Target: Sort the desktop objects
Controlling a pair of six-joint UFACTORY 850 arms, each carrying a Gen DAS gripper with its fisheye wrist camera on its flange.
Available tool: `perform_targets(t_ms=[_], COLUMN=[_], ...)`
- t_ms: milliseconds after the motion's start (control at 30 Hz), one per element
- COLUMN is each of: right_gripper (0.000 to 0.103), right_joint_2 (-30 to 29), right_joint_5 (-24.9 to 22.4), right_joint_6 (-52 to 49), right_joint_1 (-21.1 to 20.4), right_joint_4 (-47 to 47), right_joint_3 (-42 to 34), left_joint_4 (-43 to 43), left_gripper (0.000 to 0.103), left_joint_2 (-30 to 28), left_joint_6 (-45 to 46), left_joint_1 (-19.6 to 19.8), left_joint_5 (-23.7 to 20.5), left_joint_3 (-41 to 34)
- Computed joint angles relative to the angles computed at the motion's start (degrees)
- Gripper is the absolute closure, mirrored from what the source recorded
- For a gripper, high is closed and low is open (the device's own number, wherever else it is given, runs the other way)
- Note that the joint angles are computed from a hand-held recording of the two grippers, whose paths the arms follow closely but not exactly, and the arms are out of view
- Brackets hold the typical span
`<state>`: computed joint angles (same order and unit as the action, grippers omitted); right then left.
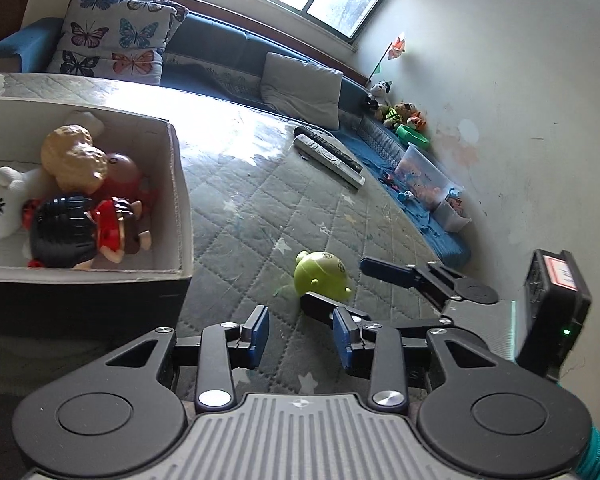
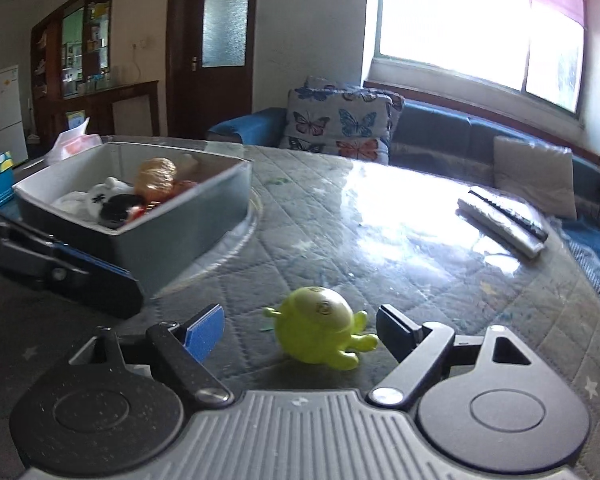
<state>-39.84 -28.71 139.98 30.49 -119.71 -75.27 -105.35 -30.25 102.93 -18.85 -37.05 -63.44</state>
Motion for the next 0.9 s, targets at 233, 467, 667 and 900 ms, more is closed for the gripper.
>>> perform_targets(t_ms=[233,467,667,900], right_gripper=[0.018,0.024,0.035,0.035], right_joint_2=[-2.05,-2.19,-1.28,0.43], right_joint_5=[3.65,4.99,4.00,3.04], right_joint_6=[6.60,13.72,15.17,13.41], right_joint_1=[-2.33,-3.24,-2.34,0.64], right_joint_4=[-5.59,-12.03,-13.29,-12.24], right_joint_3=[-1.14,-0.42,1.05,3.74], left_joint_4=[0.64,0.98,0.83,1.16], left_gripper=[0.066,0.066,0.066,0.066], left_joint_2=[-1.65,-2.13,-1.87,-1.21], left_joint_6=[-2.05,-3.25,-3.13,-2.27], left_joint_1=[-0.67,-0.85,-1.00,-0.80], left_joint_5=[0.86,1.39,1.61,0.44], left_joint_3=[-1.69,-2.17,-1.84,-0.47])
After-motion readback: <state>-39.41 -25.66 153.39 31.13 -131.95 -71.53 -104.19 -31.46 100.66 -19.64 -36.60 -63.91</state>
